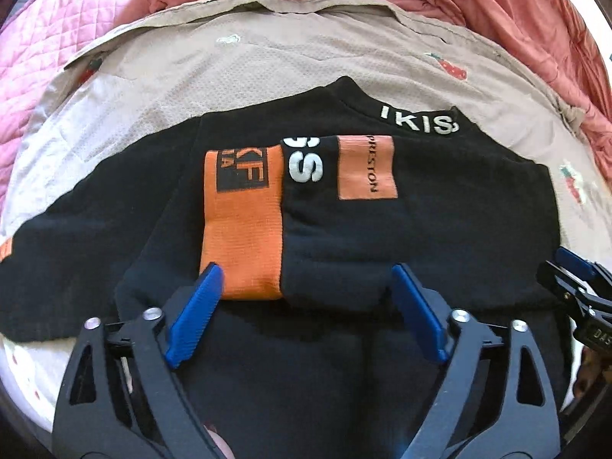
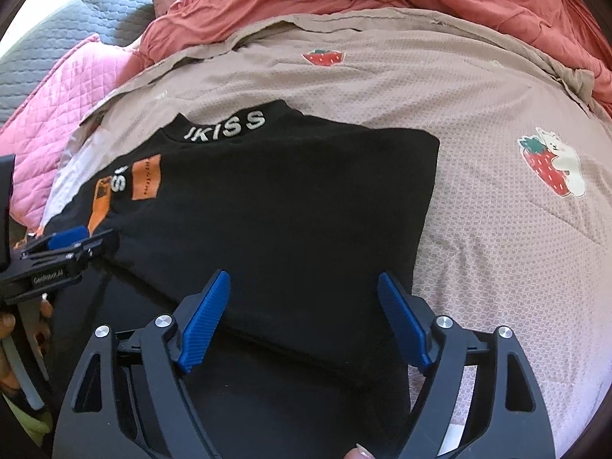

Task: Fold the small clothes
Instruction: 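Move the left tool to the other sleeve's orange cuff and grasp it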

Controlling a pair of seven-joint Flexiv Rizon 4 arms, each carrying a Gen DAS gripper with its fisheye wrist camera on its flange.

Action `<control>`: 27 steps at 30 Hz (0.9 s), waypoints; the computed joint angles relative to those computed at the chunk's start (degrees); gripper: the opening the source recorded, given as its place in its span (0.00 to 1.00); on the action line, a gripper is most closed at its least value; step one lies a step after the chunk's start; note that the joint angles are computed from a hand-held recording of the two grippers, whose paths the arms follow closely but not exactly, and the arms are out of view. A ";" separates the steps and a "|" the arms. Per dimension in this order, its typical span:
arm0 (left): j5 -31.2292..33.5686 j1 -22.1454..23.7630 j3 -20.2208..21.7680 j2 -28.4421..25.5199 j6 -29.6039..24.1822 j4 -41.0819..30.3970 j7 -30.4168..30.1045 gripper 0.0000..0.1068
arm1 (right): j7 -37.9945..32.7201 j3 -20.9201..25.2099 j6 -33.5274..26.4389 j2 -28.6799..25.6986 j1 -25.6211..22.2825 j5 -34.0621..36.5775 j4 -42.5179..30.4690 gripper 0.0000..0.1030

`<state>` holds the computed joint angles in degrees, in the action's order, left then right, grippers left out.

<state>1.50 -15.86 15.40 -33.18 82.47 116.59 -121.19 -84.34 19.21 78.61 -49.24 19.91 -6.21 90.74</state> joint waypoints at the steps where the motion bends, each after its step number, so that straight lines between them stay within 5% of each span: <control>1: -0.36 0.37 -0.51 0.37 -0.17 0.32 0.02 0.85 | -0.02 0.25 0.23 0.03 -0.19 0.22 0.01 0.82; 11: 4.05 -3.85 4.70 5.03 -1.15 3.08 -6.30 0.87 | -0.76 1.02 3.46 0.96 -0.24 -0.46 1.36 0.94; 27: 18.35 -5.98 10.81 13.41 -0.62 8.55 -21.76 0.88 | -0.26 -3.32 26.72 5.56 3.78 -8.90 12.28 0.95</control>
